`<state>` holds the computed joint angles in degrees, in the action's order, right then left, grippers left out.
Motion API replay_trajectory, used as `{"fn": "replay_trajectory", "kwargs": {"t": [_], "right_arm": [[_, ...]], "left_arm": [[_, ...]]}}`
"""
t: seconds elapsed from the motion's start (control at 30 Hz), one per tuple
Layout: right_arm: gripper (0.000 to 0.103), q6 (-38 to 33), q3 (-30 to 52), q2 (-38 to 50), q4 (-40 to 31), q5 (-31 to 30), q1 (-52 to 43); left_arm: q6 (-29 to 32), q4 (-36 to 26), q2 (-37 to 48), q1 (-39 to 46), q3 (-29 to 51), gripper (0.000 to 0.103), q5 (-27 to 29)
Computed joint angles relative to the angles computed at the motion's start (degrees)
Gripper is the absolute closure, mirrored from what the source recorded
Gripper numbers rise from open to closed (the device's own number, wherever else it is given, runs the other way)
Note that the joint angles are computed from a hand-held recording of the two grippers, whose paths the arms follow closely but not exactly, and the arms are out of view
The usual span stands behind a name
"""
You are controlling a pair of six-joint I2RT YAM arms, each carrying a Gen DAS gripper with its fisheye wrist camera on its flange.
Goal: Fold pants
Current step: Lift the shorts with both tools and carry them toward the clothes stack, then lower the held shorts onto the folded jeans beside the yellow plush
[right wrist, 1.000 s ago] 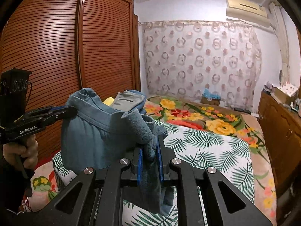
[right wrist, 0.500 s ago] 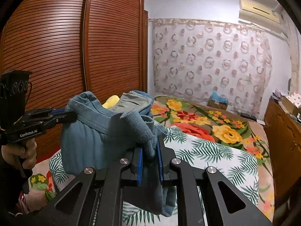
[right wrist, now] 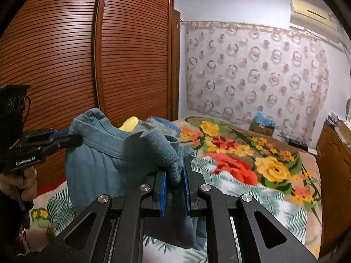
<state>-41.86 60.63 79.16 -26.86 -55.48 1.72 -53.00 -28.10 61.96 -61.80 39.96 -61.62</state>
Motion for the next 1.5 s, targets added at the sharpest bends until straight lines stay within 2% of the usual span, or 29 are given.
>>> {"fn": "replay_trajectory", "kwargs": {"t": [0.3,0.57,0.9,1.1,1.3,1.5], "right_arm": [[0.090,5.26,5.69,8.47,9.34,2.87,7.36],[0.090,4.48,17.34,19.76,7.32,3.26,11.32],[0.090,1.58,26.87,26.70,5.67,8.83,18.31],[0.090,-0.20,35.34,33.37,2.17,12.81,22.11],[0.090,-1.26,43.62,38.97,-1.79,14.22,24.68],[0.090,-3.20,49.66,43.18,-4.90,15.51,27.01]], "left_arm": [[6.22,4.67,-3.89,7.90,-3.09,0.086,1.95],[7.89,7.40,-5.86,11.52,-6.17,0.086,3.42],[4.83,9.56,-7.40,13.84,-10.48,0.086,3.44],[2.52,11.49,-7.57,17.24,-13.97,0.086,5.61],[-0.27,13.43,-6.93,18.35,-16.37,0.086,5.95],[-4.58,10.29,-7.13,18.78,-17.32,0.086,7.26]]}}
